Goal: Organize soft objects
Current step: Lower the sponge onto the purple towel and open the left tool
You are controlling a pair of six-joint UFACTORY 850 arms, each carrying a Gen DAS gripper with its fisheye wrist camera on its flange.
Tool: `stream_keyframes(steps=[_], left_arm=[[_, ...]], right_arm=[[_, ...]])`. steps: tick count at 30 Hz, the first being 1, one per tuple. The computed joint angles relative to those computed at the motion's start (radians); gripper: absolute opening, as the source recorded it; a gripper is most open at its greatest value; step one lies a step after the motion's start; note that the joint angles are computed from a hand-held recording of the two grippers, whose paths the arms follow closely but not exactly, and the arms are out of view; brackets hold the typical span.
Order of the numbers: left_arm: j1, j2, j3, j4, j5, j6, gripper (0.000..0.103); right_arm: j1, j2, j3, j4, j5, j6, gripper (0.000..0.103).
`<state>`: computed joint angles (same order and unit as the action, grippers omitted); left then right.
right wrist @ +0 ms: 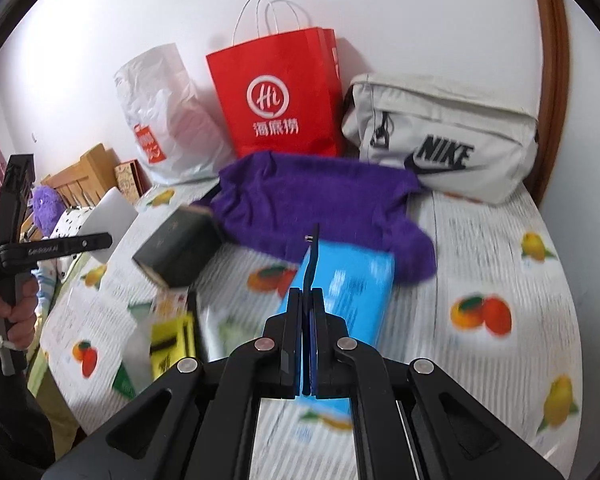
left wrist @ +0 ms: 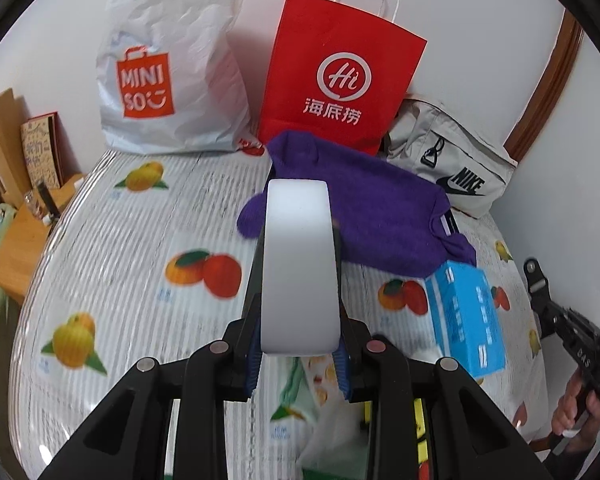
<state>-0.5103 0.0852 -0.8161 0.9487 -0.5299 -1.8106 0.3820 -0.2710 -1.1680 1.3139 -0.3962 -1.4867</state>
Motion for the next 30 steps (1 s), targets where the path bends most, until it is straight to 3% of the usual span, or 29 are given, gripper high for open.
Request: stream_keyframes(steps=[13,21,30], left_arm=[[0.165,-0.172,-0.186,-0.158,0.108,0.304,0.028],[0.253,-0.33,-0.323,-0.397,0.181,0.594,0.028],[0.316,-0.499,-0.494,-0.623,0.171,0.847,0.028]], right_arm=[[0.021,-0.328,-0.453,-0.394,-0.03,0.432,0.003],[0.02,-0.518,-0.707,-0.62,-0.133,0.687,0.003],[0.016,-0.699,-0.955,-0.791,-0.279,0.869,0.003]])
